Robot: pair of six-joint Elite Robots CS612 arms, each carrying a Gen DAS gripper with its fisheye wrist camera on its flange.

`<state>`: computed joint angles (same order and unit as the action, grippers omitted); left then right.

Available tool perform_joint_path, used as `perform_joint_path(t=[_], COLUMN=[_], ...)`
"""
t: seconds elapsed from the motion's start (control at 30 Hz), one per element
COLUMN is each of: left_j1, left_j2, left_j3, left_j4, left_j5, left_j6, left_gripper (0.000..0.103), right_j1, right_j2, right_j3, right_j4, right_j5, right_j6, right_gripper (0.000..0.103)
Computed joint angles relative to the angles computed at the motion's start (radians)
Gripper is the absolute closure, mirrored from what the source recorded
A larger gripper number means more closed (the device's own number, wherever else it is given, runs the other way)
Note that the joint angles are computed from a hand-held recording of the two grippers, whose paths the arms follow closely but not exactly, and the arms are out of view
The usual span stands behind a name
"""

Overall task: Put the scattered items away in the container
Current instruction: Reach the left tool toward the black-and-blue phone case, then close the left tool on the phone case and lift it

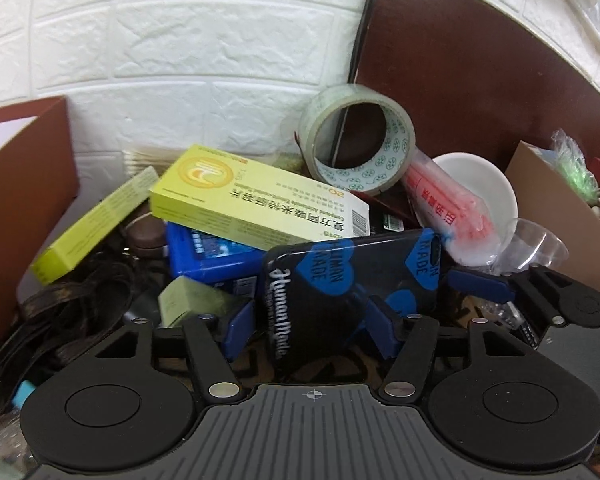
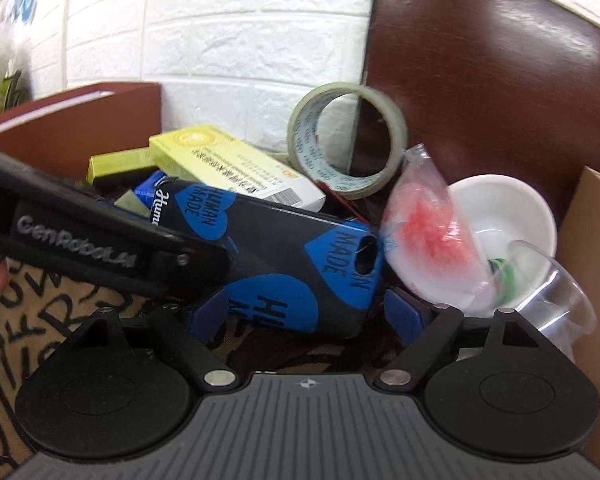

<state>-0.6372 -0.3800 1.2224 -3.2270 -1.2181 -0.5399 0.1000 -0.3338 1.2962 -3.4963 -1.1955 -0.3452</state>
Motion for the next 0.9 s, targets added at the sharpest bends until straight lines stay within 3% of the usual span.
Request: perform_joint_path(t=[0.13,0.2,0.27,0.4,0.9], left_j1=[-0.004,-0.004,-0.003,-0.012,-0.105], left_j2=[0.009,0.004,-0.007,-0.035,-0.151], left_j3=[-0.014,-0.008,0.008,0.057,0.272], left_j4=[0.018,0.025,0.023,-0.005,-0.205], left_j5=[0.026,0.030,0.018,0.024,0.062], left_j6=[0.011,0.004,-0.012,-0.017,-0.041], left_gripper=[0.032,0.044,0.047,0.047,0.047], right_j1=[0.009,0.010,0.006,0.001,-0.046], right_j2=[0.013,0.011,0.001,-0.024,-0.153], right_j3=[-0.017,-0.014,-0.001,0.040,0.336], right_j4=[0.001,-0.003,-0.011,-0.037,-0.352], right_j5=[-0.023,-0.030,-0.018,0.005,0.042], right_j6=[-0.038,-0.040,-0.019,0.002,0.118], right_gripper=[0.016,0.020,0.024,0.026,0.026])
